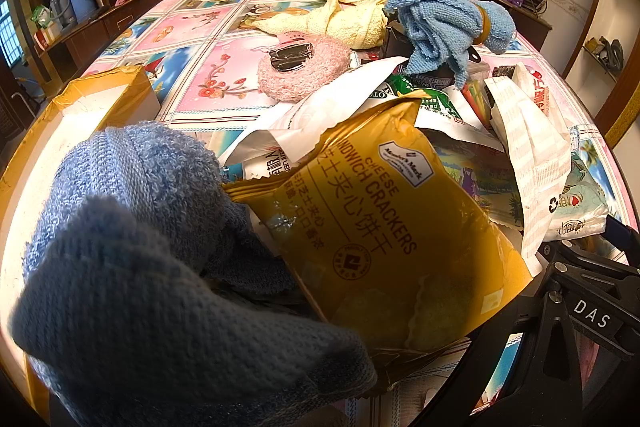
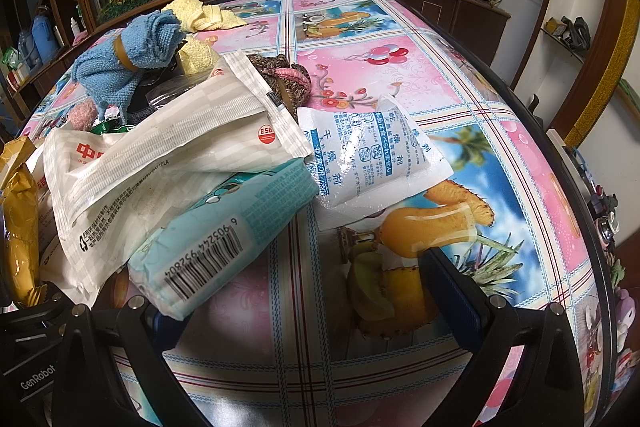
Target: Organize soft objects
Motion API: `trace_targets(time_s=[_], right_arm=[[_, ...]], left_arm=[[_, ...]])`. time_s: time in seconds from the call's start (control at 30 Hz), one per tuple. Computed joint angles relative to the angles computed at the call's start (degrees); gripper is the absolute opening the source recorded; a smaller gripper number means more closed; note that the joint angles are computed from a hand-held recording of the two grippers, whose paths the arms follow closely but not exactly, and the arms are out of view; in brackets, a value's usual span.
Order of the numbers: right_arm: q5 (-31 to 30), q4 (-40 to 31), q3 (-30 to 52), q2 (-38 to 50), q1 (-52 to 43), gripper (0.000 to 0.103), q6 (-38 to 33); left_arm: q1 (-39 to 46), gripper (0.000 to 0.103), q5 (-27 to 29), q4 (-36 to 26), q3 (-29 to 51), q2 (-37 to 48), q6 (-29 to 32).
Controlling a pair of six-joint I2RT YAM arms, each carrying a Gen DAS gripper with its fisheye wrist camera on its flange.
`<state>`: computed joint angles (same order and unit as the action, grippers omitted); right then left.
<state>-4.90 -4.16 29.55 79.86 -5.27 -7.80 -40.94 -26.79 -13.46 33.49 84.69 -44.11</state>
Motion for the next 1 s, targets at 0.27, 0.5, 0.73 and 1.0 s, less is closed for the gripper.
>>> trace_targets(time_s=[0.27, 0.5, 0.73, 1.0], right_arm=[[0.01, -0.05, 0.03, -0.01, 0.01, 0.103, 0.01], [0.01, -0.09, 0.03, -0.03, 0.01, 0.103, 0.01], [0.00, -0.12, 0.01, -0.08, 0.01, 0.103, 0.01], [0.02, -0.13, -0.01, -0.10, 0.03, 0.103, 0.00]], left_arm=[[0.01, 0.103, -0.01, -0.04, -0.02, -0.04, 0.01], [-0.70, 0.103, -0.66, -0.85, 0.30, 0.19, -1.61], [-3.03, 0.103, -1.68, -2.33, 1.20, 0.76, -4.31], [-2.56, 0.103, -1.43, -1.78, 0.22, 0.10, -3.87]])
